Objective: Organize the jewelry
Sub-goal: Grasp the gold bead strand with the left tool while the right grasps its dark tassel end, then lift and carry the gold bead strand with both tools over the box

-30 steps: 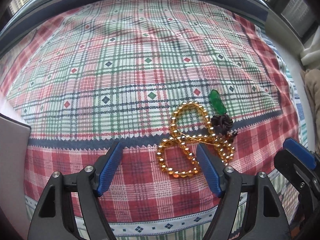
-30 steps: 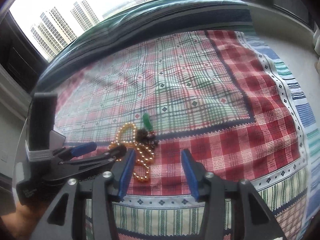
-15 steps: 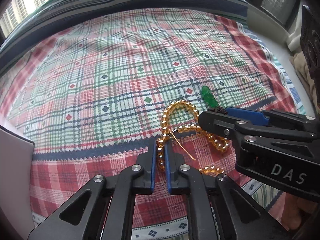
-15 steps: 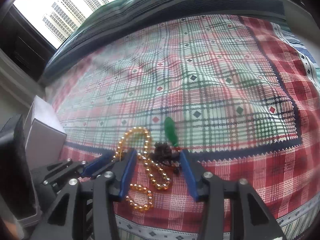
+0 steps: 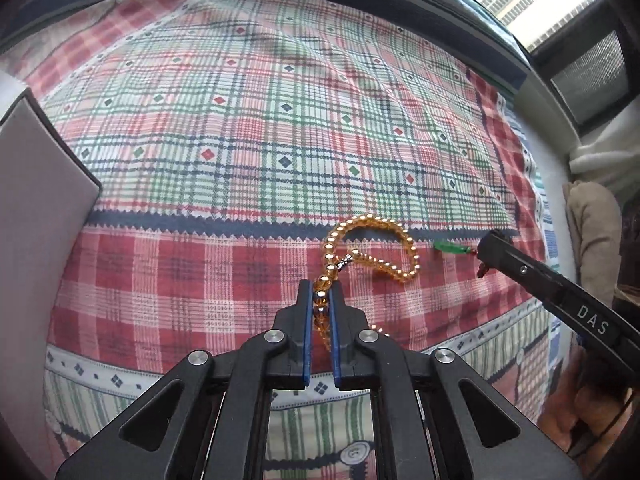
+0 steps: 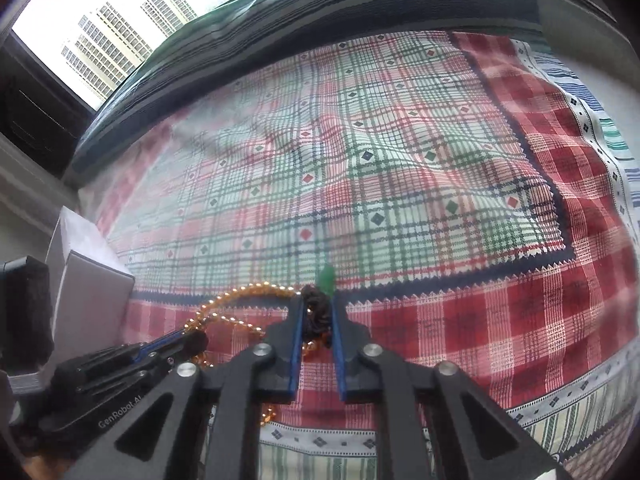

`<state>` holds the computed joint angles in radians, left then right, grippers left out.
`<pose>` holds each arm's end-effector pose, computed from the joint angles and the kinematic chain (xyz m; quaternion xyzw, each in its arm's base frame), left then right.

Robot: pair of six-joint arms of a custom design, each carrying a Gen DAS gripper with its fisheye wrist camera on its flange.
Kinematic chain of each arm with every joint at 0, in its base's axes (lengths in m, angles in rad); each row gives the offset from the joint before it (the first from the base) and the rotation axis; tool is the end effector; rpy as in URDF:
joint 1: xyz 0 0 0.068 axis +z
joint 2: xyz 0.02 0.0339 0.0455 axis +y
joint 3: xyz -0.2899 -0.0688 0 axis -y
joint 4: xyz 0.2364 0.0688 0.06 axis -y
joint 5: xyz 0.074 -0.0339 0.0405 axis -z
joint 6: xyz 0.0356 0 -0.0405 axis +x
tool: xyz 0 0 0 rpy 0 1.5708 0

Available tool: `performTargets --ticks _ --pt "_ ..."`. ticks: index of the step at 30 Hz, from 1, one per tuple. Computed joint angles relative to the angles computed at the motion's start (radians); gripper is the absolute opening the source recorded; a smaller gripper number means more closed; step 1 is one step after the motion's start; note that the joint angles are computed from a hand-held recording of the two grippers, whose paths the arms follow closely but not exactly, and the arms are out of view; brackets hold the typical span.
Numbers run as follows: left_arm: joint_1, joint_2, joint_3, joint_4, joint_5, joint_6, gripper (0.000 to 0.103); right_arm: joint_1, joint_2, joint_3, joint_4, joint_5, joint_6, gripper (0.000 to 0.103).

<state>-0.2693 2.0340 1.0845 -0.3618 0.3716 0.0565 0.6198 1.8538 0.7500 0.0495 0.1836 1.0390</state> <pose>0.3469 -0.1092 0.1120 0.1816 0.9578 -0.1956 0.1070 0.2600 0.1776 0.1130 0.2232 0.9368 0.1277 0.2371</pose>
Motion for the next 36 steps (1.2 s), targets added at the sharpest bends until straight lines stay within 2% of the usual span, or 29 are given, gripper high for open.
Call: performTargets --ticks 5,10,15,18,22,26,36 --pt "0.06 -0.114 -0.052 -0.09 -0.008 0.024 0.005 0.078 -0.108 -0.017 -0.097 0.032 0.071 0.013" --pt "0.091 -0.265 -0.088 -0.188 -0.079 0.059 0.005 0.201 -0.177 0.008 -0.221 0.064 0.172 0.013" --pt "0.149 -0.399 -0.082 -0.31 -0.181 0.107 0.005 0.3 -0.176 0.118 -0.329 0.089 0.225 0.013" --pt "0.23 -0.458 -0.062 -0.387 -0.214 0.153 0.005 0.347 -0.163 0.206 -0.393 0.1 0.217 0.013" --pt "0.337 -0.521 -0.053 -0.428 -0.24 0.213 0.005 0.383 -0.103 0.352 -0.456 0.088 0.161 0.013" --pt "0.442 -0.538 -0.027 -0.468 -0.24 0.264 0.005 0.41 -0.013 0.533 -0.523 0.079 0.084 0.013" --pt "0.621 -0.54 0.069 -0.548 -0.211 0.314 0.005 0.437 0.217 0.994 -0.678 0.041 -0.078 0.013"
